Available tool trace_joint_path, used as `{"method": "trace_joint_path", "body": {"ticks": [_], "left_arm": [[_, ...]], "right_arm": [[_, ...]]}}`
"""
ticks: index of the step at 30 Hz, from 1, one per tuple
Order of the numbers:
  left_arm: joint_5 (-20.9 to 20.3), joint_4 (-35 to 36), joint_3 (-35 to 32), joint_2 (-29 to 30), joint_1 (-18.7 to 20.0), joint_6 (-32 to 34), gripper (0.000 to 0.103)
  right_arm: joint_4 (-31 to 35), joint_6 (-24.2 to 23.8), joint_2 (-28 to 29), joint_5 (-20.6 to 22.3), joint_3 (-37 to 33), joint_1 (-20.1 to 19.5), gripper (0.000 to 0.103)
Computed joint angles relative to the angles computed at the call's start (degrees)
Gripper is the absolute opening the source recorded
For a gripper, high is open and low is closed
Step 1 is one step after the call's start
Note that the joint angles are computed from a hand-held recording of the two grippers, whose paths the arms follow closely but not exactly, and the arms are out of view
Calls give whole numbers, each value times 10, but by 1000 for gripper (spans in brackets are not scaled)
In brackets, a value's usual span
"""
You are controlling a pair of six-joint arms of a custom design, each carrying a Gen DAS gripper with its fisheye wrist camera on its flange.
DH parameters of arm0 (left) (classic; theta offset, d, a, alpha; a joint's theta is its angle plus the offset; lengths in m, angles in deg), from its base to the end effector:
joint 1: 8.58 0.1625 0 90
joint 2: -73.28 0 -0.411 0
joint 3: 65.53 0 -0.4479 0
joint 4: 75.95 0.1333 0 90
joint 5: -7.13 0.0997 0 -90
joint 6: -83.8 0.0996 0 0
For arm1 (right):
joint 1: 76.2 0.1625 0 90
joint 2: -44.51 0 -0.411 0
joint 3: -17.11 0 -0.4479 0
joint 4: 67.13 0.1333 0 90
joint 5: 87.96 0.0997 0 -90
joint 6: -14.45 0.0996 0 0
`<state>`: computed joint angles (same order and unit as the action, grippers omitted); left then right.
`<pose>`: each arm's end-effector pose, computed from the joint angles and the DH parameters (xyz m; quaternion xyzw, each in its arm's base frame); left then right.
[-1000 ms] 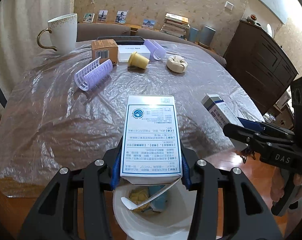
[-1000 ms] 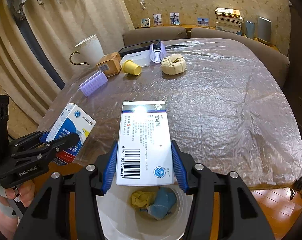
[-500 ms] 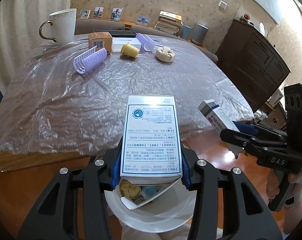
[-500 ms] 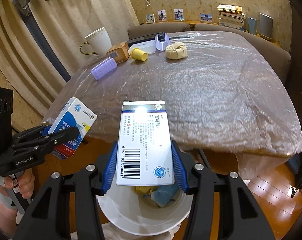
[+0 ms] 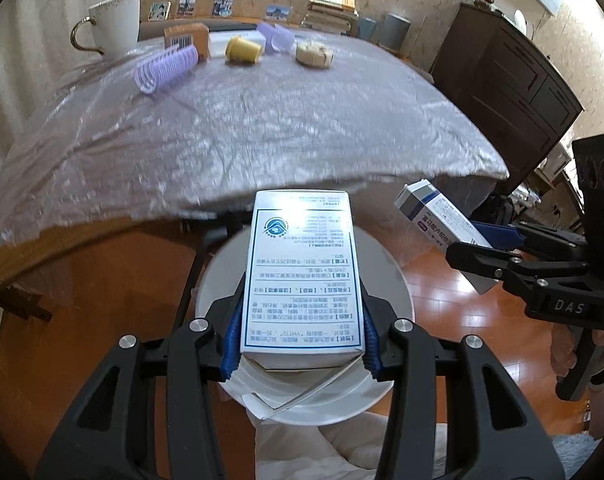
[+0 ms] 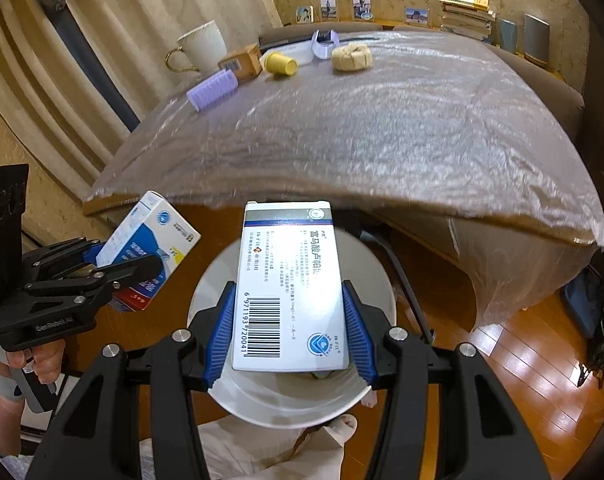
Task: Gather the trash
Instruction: 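Hold both medicine boxes above the white bin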
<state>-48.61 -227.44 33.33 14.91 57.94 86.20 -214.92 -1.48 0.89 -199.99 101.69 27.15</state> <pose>-0.0967 -0.6980 0.1805 0.1581 0.9278 -0.2242 0.2529 0.2684 -0.7153 0.0929 0.2184 -0.9466 0.1394 0.1922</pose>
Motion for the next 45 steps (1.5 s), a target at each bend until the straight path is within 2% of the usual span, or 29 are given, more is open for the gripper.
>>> {"method": "trace_joint_path", "body": {"ticks": [8,12,25,45], "left_arm": [[2,27,8,9,11,-34,47],[5,35,8,16,16,-41,47],[27,56,-16,54,32,-34,47],[51,101,-65,97,45,-45,47]], "right_arm": [[-7,-18,9,-32,18,-1,50],[8,-2,17,-30,18,-8,50],[19,7,51,-65,-4,-13,50],[39,24,107,-82,-62,-26,50]]}}
